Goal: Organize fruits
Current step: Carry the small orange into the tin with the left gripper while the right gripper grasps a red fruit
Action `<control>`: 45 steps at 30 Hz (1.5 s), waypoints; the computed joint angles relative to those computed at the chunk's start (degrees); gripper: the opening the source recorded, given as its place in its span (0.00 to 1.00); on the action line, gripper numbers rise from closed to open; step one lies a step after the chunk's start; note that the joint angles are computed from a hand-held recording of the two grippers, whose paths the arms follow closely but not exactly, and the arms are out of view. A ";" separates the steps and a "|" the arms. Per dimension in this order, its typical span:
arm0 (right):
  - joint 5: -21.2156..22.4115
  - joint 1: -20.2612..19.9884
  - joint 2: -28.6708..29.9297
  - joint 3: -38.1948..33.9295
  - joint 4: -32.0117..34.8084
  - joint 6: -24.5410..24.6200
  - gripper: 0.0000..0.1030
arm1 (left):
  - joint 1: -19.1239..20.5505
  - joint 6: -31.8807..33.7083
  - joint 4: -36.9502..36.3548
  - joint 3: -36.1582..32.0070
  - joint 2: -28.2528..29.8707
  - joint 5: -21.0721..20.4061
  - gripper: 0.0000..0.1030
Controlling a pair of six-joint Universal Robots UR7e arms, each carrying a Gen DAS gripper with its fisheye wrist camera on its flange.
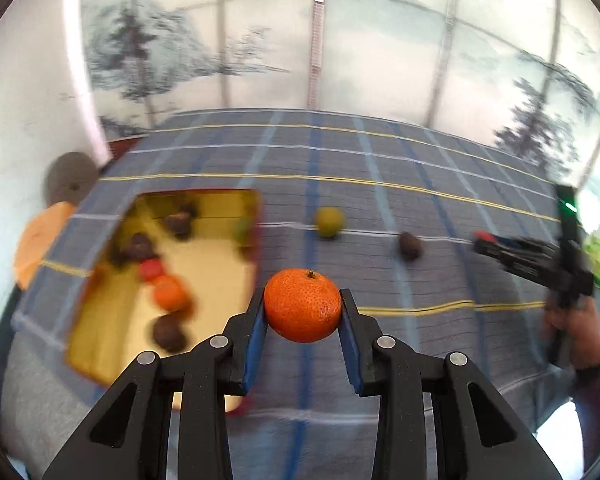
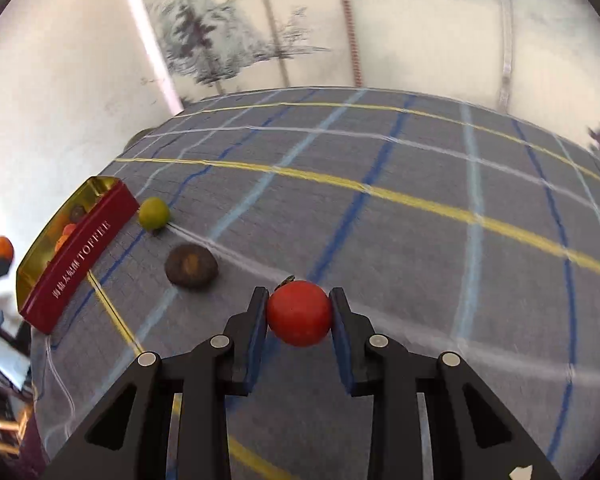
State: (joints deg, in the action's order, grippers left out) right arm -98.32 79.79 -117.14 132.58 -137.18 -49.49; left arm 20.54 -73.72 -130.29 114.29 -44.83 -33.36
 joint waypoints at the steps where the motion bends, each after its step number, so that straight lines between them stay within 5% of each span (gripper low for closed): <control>1: 0.17 -0.96 -0.94 0.19 0.21 -0.25 0.27 | -0.17 -1.92 1.82 0.72 -1.02 -0.07 0.34; 7: 0.19 -4.56 -3.99 1.41 0.13 -1.21 0.27 | -0.60 -18.25 20.03 4.71 -6.96 -0.04 0.34; 12: -0.43 -4.10 -4.54 2.50 -1.45 -1.34 0.27 | 1.15 -22.40 23.91 7.19 -9.56 0.55 0.34; 25: -3.38 -2.74 -3.41 3.09 -3.37 -0.64 0.27 | 7.40 -15.33 20.95 7.42 -8.97 3.42 0.35; 37: -5.25 -1.22 -2.99 3.88 -5.39 0.24 0.27 | 8.96 -14.52 21.87 6.61 -7.87 5.42 0.36; 45: -6.76 3.19 -3.20 3.41 -4.99 1.87 0.27 | 9.26 -14.36 20.90 7.39 -8.50 5.87 0.40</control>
State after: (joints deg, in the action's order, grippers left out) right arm -105.08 82.99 -120.34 135.99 -142.17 -47.62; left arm 29.80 -88.08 -109.38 121.69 -53.33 -27.49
